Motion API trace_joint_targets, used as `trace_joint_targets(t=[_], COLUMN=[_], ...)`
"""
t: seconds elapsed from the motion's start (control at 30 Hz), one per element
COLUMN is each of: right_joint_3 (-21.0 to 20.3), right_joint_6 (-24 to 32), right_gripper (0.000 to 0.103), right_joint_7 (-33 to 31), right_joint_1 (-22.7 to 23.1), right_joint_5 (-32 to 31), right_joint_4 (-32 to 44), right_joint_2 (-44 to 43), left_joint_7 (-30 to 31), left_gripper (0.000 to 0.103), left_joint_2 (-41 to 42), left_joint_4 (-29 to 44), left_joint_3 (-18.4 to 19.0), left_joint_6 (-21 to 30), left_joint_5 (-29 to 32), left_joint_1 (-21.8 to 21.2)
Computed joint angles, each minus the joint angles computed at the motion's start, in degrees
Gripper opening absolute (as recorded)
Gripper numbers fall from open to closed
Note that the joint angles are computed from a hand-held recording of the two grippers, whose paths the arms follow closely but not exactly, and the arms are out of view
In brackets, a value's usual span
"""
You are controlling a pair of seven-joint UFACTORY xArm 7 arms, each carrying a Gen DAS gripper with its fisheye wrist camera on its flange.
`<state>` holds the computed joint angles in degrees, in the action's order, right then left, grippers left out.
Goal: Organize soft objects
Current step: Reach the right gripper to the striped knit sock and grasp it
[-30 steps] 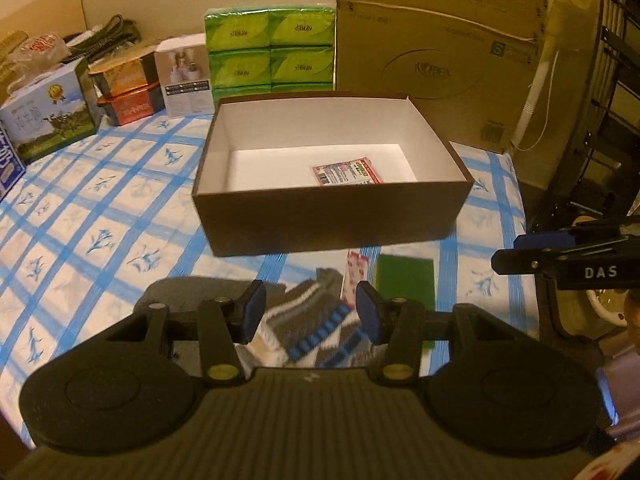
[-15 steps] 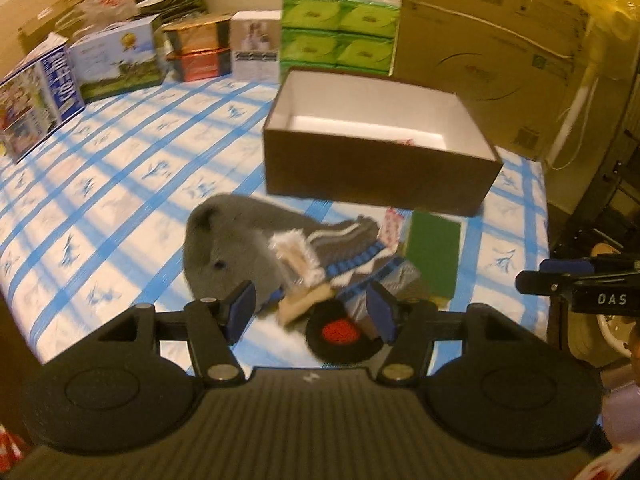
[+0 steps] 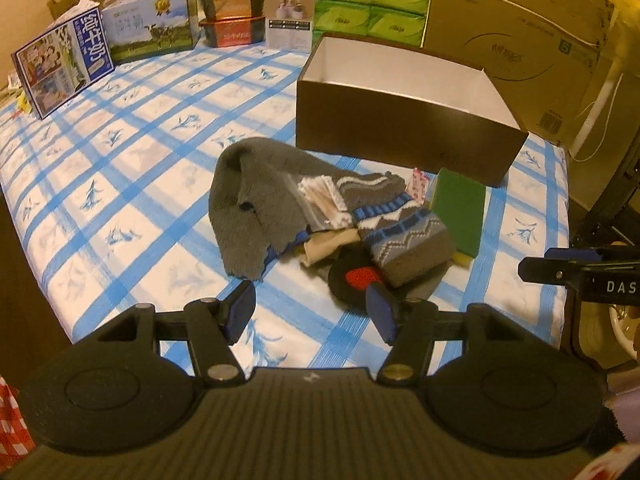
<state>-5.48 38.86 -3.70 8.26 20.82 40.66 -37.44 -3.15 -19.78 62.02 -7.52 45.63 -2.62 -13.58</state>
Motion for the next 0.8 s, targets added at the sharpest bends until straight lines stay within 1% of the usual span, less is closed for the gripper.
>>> trace_joint_targets(t=[0.17, 0.37, 0.4, 0.43, 0.47, 0.53, 0.67, 0.8], right_joint_3=[0.22, 0.7, 0.69, 0.77, 0.92, 0.7, 0.93, 1.96], right_joint_6=[-1.24, -3.44, -3.69, -3.49, -3.48, -5.01, -7.1, -8.8], right_gripper=[0.057, 0.058, 0.06, 0.066, 0.069, 0.077, 0.08, 0.081], right_joint_7=[-0.91, -2.89, -3.29, -3.49, -3.83, -5.53, -8.23, -10.49], right_joint_1=[1.3, 2.65, 2.87, 2.88, 2.93, 3.66, 4.4, 4.36], right_joint_5=[0.7, 1.22, 1.44, 1.43, 1.44, 2.7, 4.21, 4.36], right_joint_4=[0.38, 1.9, 2.32, 2.88, 3.32, 3.6, 5.28, 7.93], right_joint_2=[1.57, 5.68, 6.62, 7.55, 8.39, 9.82, 13.26, 17.7], left_joint_7=[-0.67, -1.46, -1.53, -1.3, -1.18, -1.26, -1.6, -2.02], left_gripper=[0.059, 0.059, 0.059, 0.059, 0.059, 0.059, 0.059, 0.059], left_joint_2=[0.37, 2.31, 2.67, 3.07, 3.53, 4.26, 5.59, 7.06], left_joint_4=[-0.54, 0.06, 0.19, 0.34, 0.5, 0.63, 0.79, 1.14], left_joint_3=[-0.05, -0.04, 0.0, 0.19, 0.28, 0.25, 0.34, 0.34], left_joint_6=[0.1, -0.53, -0.6, -0.69, -0.72, -1.14, -1.96, -2.85], left_joint_5=[0.5, 1.45, 1.47, 1.25, 1.1, 1.29, 1.54, 2.5], left_joint_1=[0.4, 0.86, 0.87, 0.81, 0.77, 0.83, 0.97, 1.28])
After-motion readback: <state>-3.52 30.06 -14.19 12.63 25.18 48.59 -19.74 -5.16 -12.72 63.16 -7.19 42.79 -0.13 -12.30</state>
